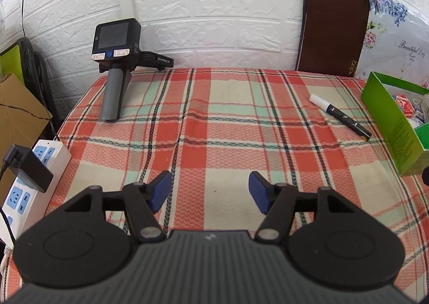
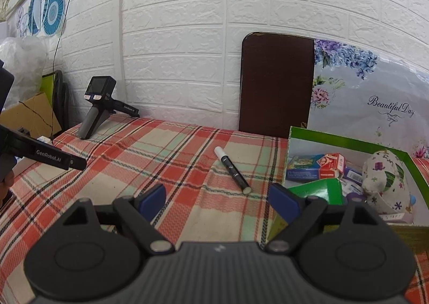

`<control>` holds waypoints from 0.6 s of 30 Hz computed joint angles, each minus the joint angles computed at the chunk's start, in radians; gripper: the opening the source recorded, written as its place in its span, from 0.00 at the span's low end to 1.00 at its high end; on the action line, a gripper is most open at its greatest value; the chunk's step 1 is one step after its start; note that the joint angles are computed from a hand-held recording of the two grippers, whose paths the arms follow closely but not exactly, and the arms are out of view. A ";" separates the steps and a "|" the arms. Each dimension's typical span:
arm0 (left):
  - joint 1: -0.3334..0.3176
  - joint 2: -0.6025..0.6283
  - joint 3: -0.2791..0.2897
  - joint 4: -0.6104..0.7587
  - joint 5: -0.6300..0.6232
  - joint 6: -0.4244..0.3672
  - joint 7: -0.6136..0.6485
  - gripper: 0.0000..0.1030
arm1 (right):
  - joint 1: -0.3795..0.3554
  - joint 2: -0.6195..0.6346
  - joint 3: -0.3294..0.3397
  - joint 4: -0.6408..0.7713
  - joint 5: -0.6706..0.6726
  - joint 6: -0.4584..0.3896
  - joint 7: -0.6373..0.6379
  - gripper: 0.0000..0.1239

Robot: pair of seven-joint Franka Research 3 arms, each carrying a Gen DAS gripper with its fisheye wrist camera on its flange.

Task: Organize objects
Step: 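Raise both grippers away from the green box, then lower the right gripper around the white-capped black marker and close it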

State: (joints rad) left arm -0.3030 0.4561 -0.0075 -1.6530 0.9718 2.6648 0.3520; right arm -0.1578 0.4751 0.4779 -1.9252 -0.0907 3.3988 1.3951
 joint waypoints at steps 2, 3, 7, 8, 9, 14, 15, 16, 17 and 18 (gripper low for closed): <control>0.002 0.002 0.001 -0.005 -0.001 0.001 -0.002 0.64 | 0.022 -0.002 -0.019 0.003 0.008 -0.011 -0.006 0.70; 0.004 0.003 0.001 -0.006 -0.004 0.002 0.000 0.64 | 0.030 -0.002 -0.025 0.005 0.012 -0.016 -0.011 0.70; 0.012 0.006 0.002 -0.014 -0.014 0.007 0.003 0.64 | 0.028 0.008 -0.013 0.017 0.021 -0.033 -0.039 0.70; 0.013 0.006 0.002 -0.016 -0.016 0.008 0.004 0.64 | 0.032 0.011 -0.014 0.021 0.027 -0.036 -0.047 0.70; 0.015 0.007 0.002 -0.017 -0.020 0.008 0.007 0.65 | 0.030 0.015 -0.010 0.024 0.030 -0.040 -0.056 0.70; 0.019 0.014 0.005 -0.017 -0.031 0.004 0.014 0.67 | 0.055 0.031 -0.021 0.052 0.066 -0.062 -0.106 0.70; 0.021 0.017 0.005 -0.015 -0.036 0.002 0.018 0.67 | 0.068 0.034 -0.032 0.058 0.078 -0.066 -0.117 0.70; 0.022 0.019 0.005 -0.014 -0.040 0.001 0.020 0.67 | 0.081 0.038 -0.042 0.064 0.088 -0.069 -0.129 0.70; 0.023 0.022 0.005 -0.012 -0.044 0.000 0.023 0.67 | 0.088 0.043 -0.047 0.073 0.098 -0.073 -0.140 0.70; 0.024 0.025 0.005 -0.010 -0.048 -0.001 0.026 0.67 | 0.093 0.049 -0.050 0.081 0.108 -0.078 -0.152 0.70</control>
